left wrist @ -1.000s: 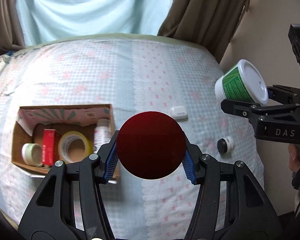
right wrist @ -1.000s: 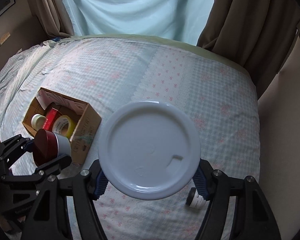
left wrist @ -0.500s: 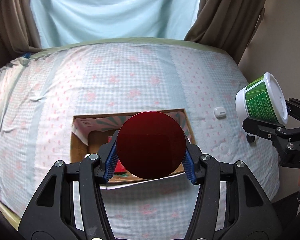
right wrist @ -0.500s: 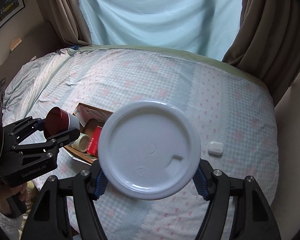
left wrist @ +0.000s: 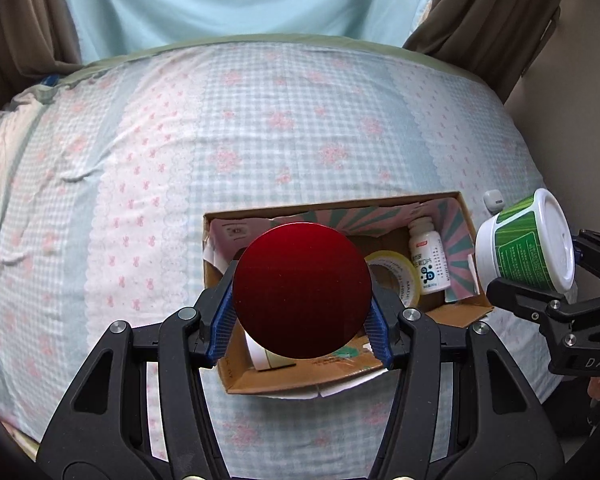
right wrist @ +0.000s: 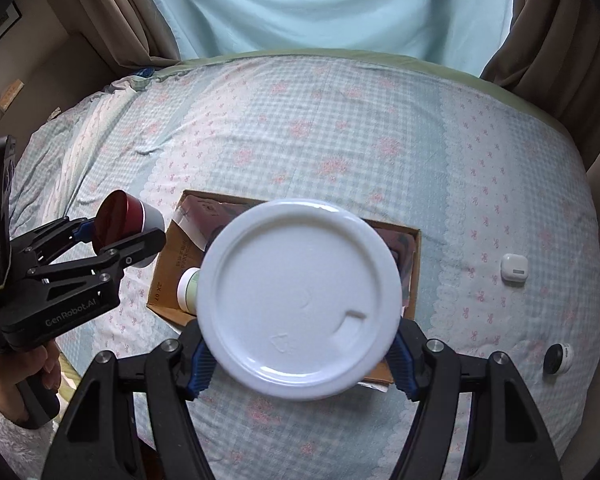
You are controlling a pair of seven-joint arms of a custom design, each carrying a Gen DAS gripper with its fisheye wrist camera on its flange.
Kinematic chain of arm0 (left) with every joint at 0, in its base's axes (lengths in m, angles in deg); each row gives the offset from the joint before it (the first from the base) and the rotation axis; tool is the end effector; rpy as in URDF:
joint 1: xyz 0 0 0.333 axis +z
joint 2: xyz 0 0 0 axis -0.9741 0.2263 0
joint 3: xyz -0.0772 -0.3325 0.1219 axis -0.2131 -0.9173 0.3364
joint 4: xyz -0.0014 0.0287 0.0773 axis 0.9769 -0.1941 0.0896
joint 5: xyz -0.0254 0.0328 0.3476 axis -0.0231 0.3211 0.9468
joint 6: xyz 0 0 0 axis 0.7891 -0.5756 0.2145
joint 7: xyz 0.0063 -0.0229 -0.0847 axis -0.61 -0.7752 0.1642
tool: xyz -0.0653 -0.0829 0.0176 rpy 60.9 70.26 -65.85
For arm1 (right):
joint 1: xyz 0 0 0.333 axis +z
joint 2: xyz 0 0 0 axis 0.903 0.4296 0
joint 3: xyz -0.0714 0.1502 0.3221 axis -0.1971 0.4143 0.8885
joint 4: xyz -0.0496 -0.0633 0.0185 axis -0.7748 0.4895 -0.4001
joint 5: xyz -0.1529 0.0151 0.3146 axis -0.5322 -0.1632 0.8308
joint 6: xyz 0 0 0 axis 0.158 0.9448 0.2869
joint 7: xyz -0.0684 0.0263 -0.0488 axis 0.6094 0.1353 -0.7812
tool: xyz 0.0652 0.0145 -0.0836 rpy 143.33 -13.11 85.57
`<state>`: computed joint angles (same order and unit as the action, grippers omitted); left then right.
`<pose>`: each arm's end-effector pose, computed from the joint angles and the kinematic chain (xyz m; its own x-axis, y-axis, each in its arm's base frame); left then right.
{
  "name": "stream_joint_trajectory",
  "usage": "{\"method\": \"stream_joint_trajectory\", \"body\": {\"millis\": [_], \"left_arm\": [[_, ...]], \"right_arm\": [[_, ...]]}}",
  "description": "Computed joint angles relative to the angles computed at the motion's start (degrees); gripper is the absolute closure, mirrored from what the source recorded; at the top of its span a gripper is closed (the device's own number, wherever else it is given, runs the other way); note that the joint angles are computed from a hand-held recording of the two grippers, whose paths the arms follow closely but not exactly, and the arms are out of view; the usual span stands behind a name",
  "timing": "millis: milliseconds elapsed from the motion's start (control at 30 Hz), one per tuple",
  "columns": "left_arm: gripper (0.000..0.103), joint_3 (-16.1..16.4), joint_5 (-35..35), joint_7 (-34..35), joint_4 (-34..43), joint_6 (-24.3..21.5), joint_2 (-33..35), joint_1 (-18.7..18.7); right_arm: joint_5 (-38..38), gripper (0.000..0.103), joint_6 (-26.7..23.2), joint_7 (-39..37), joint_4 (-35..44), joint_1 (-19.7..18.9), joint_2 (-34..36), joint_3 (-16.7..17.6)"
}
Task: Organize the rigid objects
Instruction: 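Carry the red-lidded jar and green jar into the cardboard box and release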
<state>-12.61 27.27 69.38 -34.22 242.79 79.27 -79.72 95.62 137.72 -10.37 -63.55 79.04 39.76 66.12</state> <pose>0.5646 -0.0968 0.4574 0.0569 -0.9916 0.1164 -0.9012 -0.1012 -0.4214 0.5804 0.2113 0.5244 0.4545 -0.8623 -0.2231 -0.8666 -0.3701 -0.3348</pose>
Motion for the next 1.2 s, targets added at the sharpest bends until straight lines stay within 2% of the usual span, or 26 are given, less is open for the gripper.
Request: {"method": "stream_joint_trajectory", "body": {"millis": [167,333,567,700,733,767,800,833,867,900,1200], "left_arm": [[0.051,-0.6,-3.4,2.4,2.7,0.2,5.9,1.4],[0.051,-0.8,-4.4,4.0,5.5,-1.9,10.3,1.7],[0.051,-0.7,-4.2,5.9,10.9,-7.1,15.8,1.7],[0.051,0.5,-2.3,4.6,13.7,-9.7,17.7,0.5],[0.049,0.8,-2.0,3.9,14.3,-10.6,18.1,0.3],[0.042,0.9,-1.9,3.3,14.6,-10.8,18.2,0.3],[0.011,0.6,-2.3,3.2,14.5,-10.5,18.2,0.7],[0.001,-1.8,-5.8,6.0,13.8,-8.7,17.9,2.9],[0.0,-2.2,-6.7,6.3,13.0,-7.2,17.3,3.1],[0.0,-1.6,-6.1,5.9,12.8,-6.9,16.9,2.5],[0.0,-1.2,-6.5,6.6,9.7,-6.3,12.7,2.2]], "right_arm": [[-1.3,0.037,-1.9,1.1,1.7,0.6,4.6,0.4],[-2.1,0.037,-4.8,1.4,3.8,0.9,8.7,0.8],[0.5,0.037,-8.3,1.3,7.0,0.3,13.3,2.1],[0.4,0.036,-10.0,1.1,8.7,0.4,15.1,2.0],[0.4,0.036,-10.4,1.3,9.1,0.5,15.5,2.0],[0.4,0.036,-10.9,1.7,9.6,0.5,15.9,1.9],[0.2,0.035,-11.0,2.2,9.7,0.6,16.1,1.8],[0.6,0.03,-9.8,2.0,9.0,0.5,15.7,1.8],[1.7,0.022,-8.2,1.1,7.9,0.0,15.1,2.2],[2.9,0.001,-7.5,0.3,7.3,-0.4,14.7,2.6],[2.0,0.0,-3.6,-0.4,2.9,0.2,10.9,1.8]]}}
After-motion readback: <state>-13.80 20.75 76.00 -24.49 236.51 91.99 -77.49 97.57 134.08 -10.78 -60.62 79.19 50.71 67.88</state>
